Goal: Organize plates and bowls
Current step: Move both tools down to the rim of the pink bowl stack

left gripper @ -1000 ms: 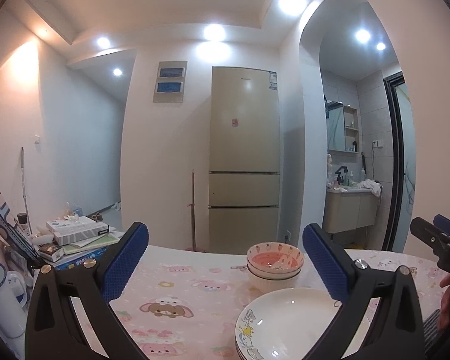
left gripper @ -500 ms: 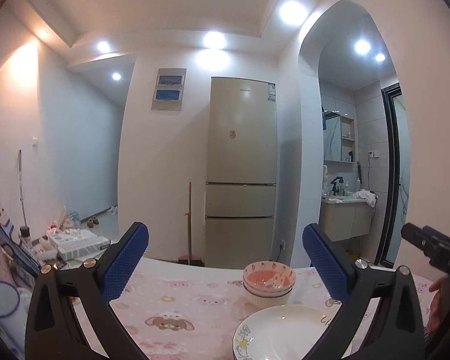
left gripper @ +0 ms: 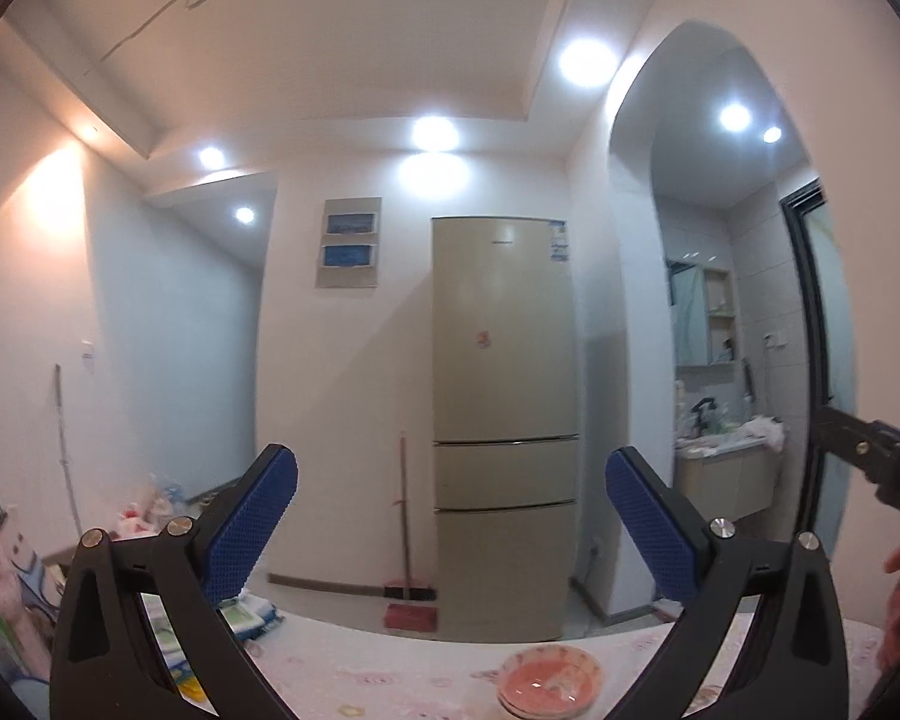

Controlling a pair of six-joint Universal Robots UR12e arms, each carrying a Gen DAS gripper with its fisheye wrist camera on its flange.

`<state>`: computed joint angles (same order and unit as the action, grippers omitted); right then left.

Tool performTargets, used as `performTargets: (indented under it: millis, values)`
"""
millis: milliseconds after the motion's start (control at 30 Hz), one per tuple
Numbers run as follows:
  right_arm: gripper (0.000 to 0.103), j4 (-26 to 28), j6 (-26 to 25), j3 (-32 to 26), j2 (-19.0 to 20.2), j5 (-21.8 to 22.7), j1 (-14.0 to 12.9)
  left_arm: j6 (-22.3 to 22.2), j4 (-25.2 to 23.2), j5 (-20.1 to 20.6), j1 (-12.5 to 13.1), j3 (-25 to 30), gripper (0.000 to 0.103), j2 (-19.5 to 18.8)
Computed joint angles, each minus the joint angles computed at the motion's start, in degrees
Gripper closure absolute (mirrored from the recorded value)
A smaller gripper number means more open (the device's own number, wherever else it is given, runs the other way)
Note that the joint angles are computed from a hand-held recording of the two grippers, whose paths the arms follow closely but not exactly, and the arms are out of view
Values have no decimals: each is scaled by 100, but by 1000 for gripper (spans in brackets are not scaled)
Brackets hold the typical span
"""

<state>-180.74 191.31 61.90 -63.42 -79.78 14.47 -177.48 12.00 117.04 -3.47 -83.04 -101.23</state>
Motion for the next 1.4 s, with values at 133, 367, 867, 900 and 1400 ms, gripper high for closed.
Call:
performTargets:
  millis: [133, 367, 867, 900, 1400]
  values:
    - [0, 24, 406, -455, 276, 170, -50, -366, -143, -652, 192, 232, 0, -53]
    - [0, 102, 414, -725, 693, 48, -39, -706, -582, -1097, 399, 86, 0, -162]
    - [0, 2458, 711, -1877, 1476, 1304, -188, -1526, -3258, -1856, 711, 591, 1, -599]
    - [0, 2684, 774, -1975, 1542, 1470, -206, -1662, -3574, -1959, 737, 633, 1, -630]
    - [0, 5473, 649, -3247, 2503, 2682, -240, -2075, -5423, -2871, 885, 1107, 1, -1066]
